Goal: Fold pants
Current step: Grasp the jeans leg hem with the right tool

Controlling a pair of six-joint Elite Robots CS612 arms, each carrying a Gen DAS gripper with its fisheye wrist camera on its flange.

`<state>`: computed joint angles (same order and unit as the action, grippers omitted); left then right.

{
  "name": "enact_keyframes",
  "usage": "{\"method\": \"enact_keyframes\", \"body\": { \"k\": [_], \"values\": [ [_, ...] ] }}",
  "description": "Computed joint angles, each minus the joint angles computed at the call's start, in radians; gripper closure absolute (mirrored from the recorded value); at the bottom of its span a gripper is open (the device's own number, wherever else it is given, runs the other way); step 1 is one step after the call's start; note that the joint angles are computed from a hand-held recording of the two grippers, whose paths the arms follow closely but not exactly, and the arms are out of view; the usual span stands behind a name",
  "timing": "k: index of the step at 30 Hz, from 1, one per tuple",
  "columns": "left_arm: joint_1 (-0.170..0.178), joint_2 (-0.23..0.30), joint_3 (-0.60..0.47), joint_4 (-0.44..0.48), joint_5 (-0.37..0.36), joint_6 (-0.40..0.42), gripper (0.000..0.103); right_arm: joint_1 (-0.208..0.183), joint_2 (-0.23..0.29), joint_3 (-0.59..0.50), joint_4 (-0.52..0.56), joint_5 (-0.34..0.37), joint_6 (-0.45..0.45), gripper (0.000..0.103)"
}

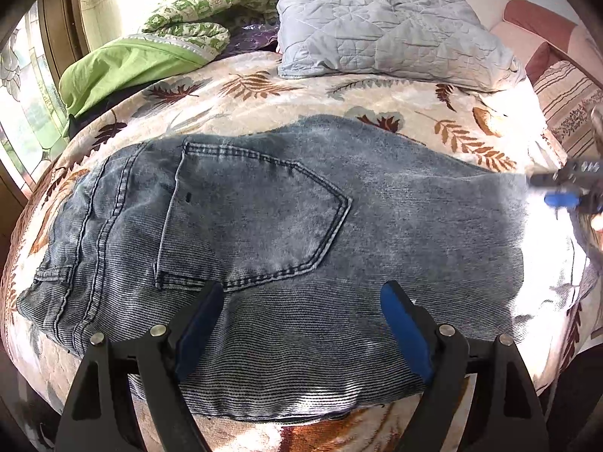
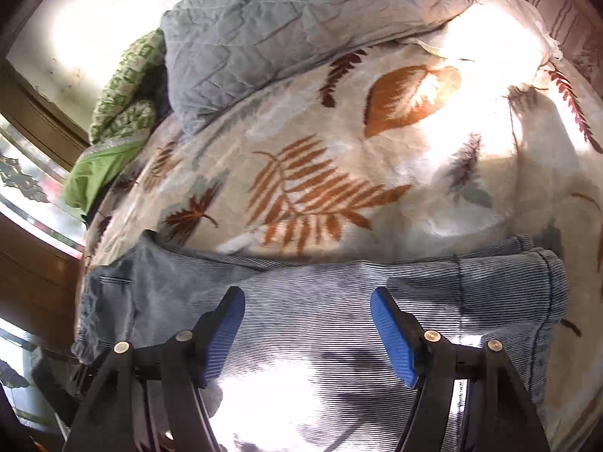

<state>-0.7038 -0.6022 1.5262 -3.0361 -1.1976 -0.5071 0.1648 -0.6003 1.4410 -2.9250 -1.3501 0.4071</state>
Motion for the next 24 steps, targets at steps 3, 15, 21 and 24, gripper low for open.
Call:
{"method": "enact_keyframes", "body": {
  "k": [3,15,21,24],
  "values": [
    [-0.003,-0.013,0.004,-0.031,-0.002,0.000,0.018,-0.030,0.006,0.043,-0.065,0.052,0.146,0.041],
    [-0.014,0.069,-0.151,0.136,-0.120,0.017,0.017,-0.047,0.044,-0.038,-0.125,0.371,0.113,0.039],
    [-0.011,0.061,-0.146,0.133,-0.136,0.002,0.017,-0.043,0.071,-0.048,-0.078,0.241,0.237,0.057],
    [-0.009,0.061,-0.158,0.138,-0.155,-0.002,0.017,-0.028,0.008,0.022,-0.097,0.100,0.184,0.045]
  ]
}}
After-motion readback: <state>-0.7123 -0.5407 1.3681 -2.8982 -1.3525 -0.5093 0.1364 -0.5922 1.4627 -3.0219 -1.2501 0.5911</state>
